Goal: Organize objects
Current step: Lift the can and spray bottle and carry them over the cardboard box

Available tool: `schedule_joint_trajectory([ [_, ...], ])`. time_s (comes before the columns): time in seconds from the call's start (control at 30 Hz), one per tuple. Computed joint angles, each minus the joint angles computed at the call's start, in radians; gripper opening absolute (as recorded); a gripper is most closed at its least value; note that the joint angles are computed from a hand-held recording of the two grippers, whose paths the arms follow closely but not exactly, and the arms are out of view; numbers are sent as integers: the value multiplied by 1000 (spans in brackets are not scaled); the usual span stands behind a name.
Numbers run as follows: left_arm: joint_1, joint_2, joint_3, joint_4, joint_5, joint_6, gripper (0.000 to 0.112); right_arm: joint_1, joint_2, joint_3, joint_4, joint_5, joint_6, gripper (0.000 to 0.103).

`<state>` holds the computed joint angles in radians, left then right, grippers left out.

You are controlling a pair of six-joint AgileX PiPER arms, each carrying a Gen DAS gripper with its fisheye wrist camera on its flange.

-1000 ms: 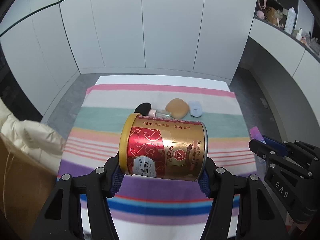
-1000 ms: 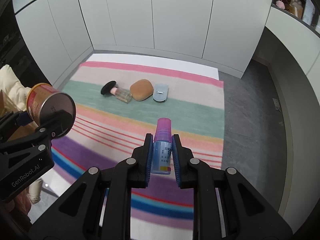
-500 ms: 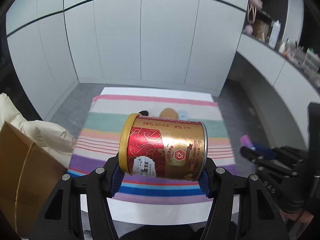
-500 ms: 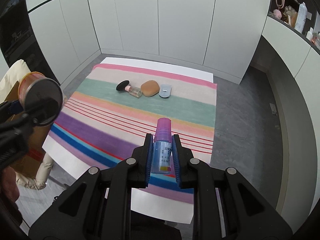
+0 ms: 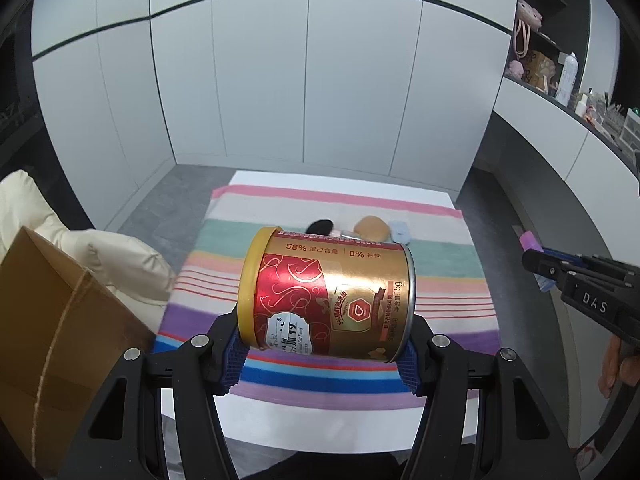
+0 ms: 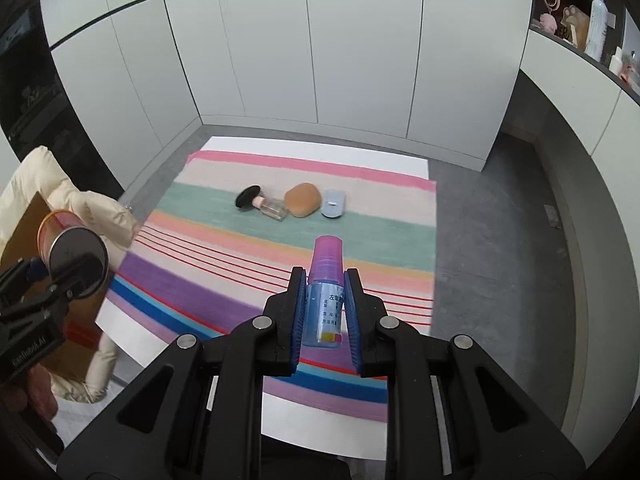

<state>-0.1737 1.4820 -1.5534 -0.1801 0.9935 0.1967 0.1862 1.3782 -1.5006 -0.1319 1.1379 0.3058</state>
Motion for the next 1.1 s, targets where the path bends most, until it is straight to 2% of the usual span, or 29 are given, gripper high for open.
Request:
schedule_joint_trajectory([
  [0.37,158,-15,30,-81,-17,80,62,144,83,-71,-42,-34,90,20],
  [1.1,446,-5,15,-204,-6,222,62,350,281,-306,-93,-6,167,20],
])
